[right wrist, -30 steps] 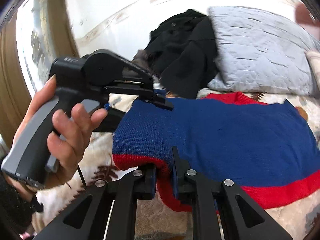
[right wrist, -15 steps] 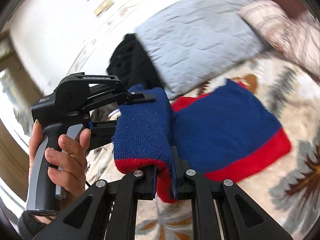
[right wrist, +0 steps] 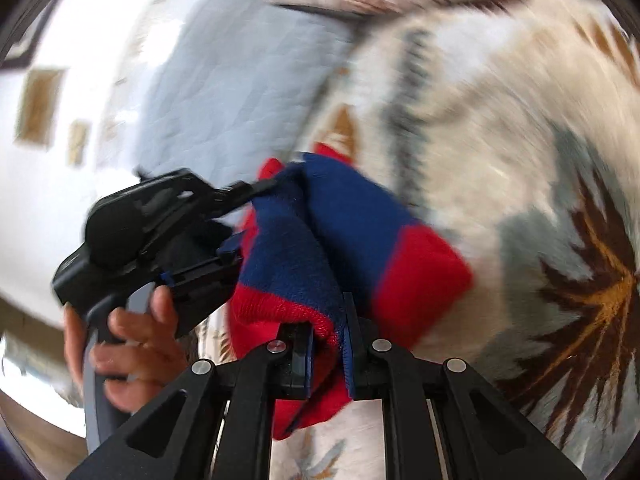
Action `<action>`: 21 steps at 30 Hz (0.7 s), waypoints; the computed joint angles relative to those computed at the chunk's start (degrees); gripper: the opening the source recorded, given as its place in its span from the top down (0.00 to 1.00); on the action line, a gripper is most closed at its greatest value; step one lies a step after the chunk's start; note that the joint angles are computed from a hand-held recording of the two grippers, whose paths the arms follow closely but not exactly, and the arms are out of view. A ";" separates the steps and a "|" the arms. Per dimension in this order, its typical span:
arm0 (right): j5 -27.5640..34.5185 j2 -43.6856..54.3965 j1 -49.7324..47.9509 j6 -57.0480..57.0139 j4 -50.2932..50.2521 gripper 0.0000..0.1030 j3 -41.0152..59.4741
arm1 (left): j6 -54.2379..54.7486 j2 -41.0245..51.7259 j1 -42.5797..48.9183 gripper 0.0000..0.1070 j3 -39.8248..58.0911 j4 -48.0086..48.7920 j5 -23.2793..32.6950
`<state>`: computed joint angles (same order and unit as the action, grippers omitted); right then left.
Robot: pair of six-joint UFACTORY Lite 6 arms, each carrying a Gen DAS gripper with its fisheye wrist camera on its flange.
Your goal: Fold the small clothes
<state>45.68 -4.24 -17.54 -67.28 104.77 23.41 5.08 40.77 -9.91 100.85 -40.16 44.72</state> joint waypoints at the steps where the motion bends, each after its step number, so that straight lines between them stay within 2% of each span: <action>1: 0.86 3.26 -0.28 0.08 -0.35 0.87 1.05 | 1.33 -0.83 0.01 0.76 -1.72 -1.61 -0.98; 3: 2.50 6.26 -0.29 -0.79 2.07 0.86 1.41 | 5.48 -3.22 1.24 0.73 -4.88 -6.21 -1.29; 5: 1.57 5.04 -0.02 0.40 0.87 0.84 1.63 | 10.12 -6.58 4.56 0.70 -8.40 -10.85 0.08; 6: 0.76 3.54 -0.23 2.04 -0.99 0.82 1.54 | 11.95 -8.91 6.45 0.65 -10.70 -12.50 0.07; 7: -0.06 -0.27 -1.34 4.89 -3.31 0.79 0.27 | 14.31 -12.23 8.93 0.60 -14.05 -14.39 -0.20; 9: -3.50 -10.76 -3.26 10.09 -5.46 0.78 -3.60 | 16.98 -17.50 13.13 0.45 -18.93 -15.46 -0.69; 11: -3.00 -20.51 -7.87 10.20 -5.58 0.73 -5.89 | 18.68 -22.37 17.12 0.42 -23.97 -13.44 -1.42; 12: -1.87 -21.87 -8.93 7.25 -3.40 0.69 -4.23 | 19.64 -23.86 18.83 0.42 -25.89 -12.45 -1.44; 13: -2.43 -20.83 -7.63 2.68 -1.02 0.59 -1.57 | 20.15 -24.62 20.43 0.42 -27.38 -11.13 -1.12; 14: -2.61 -17.39 -5.49 0.20 -0.49 0.56 2.24 | 20.84 -24.66 21.74 0.42 -28.31 -10.61 -0.42; 15: -1.52 -11.55 -3.60 -2.25 -2.11 0.56 7.59 | 22.22 -24.45 22.69 0.42 -29.24 -11.28 0.20; 17: -6.37 0.44 4.10 -5.27 -5.39 0.56 19.58 | 25.10 -24.13 24.01 0.42 -31.44 -13.11 0.84; 21: -15.08 22.13 13.64 5.41 -25.84 0.61 41.63 | 30.78 -22.73 23.61 0.42 -34.49 -18.41 1.15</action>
<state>30.60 17.89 -3.90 -61.87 78.93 65.04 35.86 18.05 13.70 66.36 -58.56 45.87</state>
